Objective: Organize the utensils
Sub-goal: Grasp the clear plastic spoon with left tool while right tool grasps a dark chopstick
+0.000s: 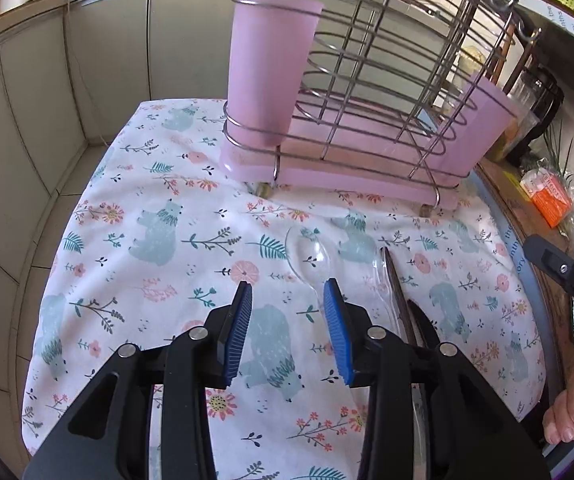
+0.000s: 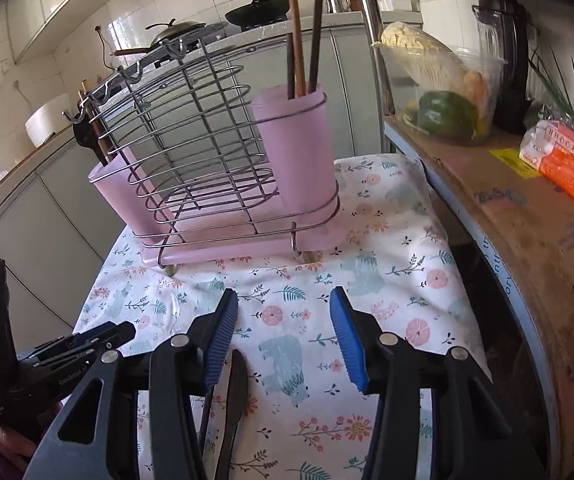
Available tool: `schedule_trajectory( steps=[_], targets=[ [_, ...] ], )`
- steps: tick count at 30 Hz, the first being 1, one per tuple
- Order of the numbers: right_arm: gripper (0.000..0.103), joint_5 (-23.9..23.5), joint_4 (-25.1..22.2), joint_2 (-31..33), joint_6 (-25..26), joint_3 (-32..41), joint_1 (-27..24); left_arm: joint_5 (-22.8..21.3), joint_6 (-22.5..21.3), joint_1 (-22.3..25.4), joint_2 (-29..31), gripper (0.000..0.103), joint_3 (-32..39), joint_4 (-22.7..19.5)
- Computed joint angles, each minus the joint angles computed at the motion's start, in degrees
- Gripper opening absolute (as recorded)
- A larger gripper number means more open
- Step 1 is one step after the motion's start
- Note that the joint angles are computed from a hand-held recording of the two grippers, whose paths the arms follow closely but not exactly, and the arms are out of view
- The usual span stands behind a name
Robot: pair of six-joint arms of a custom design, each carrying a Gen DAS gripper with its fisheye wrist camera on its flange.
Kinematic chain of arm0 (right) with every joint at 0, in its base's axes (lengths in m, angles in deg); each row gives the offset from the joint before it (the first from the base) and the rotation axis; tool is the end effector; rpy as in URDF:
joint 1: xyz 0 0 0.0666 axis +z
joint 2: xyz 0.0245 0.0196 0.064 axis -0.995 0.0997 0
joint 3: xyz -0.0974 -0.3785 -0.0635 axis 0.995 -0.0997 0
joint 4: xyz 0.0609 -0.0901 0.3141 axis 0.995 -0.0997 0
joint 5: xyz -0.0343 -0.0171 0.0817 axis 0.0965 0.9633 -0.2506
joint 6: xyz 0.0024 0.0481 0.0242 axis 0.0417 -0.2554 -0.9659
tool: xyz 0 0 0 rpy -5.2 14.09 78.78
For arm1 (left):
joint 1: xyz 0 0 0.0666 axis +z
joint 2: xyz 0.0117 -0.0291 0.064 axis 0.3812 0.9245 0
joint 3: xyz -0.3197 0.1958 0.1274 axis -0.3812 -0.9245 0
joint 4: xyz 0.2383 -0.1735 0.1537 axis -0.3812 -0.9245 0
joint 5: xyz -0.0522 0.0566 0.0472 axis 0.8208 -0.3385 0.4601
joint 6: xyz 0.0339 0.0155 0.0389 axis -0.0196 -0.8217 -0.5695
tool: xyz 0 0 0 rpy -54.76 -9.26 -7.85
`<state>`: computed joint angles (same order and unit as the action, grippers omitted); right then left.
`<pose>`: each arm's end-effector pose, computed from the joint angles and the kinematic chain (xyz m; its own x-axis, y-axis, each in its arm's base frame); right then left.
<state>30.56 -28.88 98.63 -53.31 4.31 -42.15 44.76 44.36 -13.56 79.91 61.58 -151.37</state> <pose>0.3133 0.2613 0.5034 -0.6457 0.3105 -0.6976 0.1565 0.9480 0.2771 0.3817 -0.2735 0.4865 -0.7938 0.1230 -0.5956 0.2650 0.9514 -0.1567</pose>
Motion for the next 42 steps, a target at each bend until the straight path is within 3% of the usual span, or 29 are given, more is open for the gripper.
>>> schedule_trajectory(
  steps=[9, 13, 23, 30, 33, 39, 42],
  targets=[
    [0.037, -6.16, 4.14, -0.75, -0.29, -3.03, -2.1, 2.88, -0.1, -0.32, 0.84, 0.037, -1.01, -0.45],
    [0.02, -8.4, 5.05, -0.43, 0.71, -3.38, -2.57, 3.69, -0.81, -0.99, 1.65, 0.037, -0.8, -0.41],
    [0.019, -15.29, 8.3, 0.55, 1.84, -4.68, -3.82, 4.38, -1.1, -1.13, 6.45, 0.023, 4.45, -3.95],
    [0.019, -25.44, 10.9, 2.99, 0.35, -3.93, -6.67, 5.43, -1.24, 0.07, 6.62, 0.009, 4.77, -4.15],
    [0.009, -27.89, 8.75, 5.96, 0.96, -0.92, -7.36, 6.55, -0.79, 1.27, 5.56, 0.005, 3.74, -3.6],
    [0.008, -30.05, 3.78, 11.05, 2.78, 4.74, -7.38, 7.87, -0.05, 3.1, 3.59, 0.004, 0.93, -1.98],
    [0.008, -28.66, -0.21, 13.82, 4.0, 8.47, -6.8, 8.89, -0.21, 3.65, 3.01, 0.004, -0.16, -0.97]
  ],
)
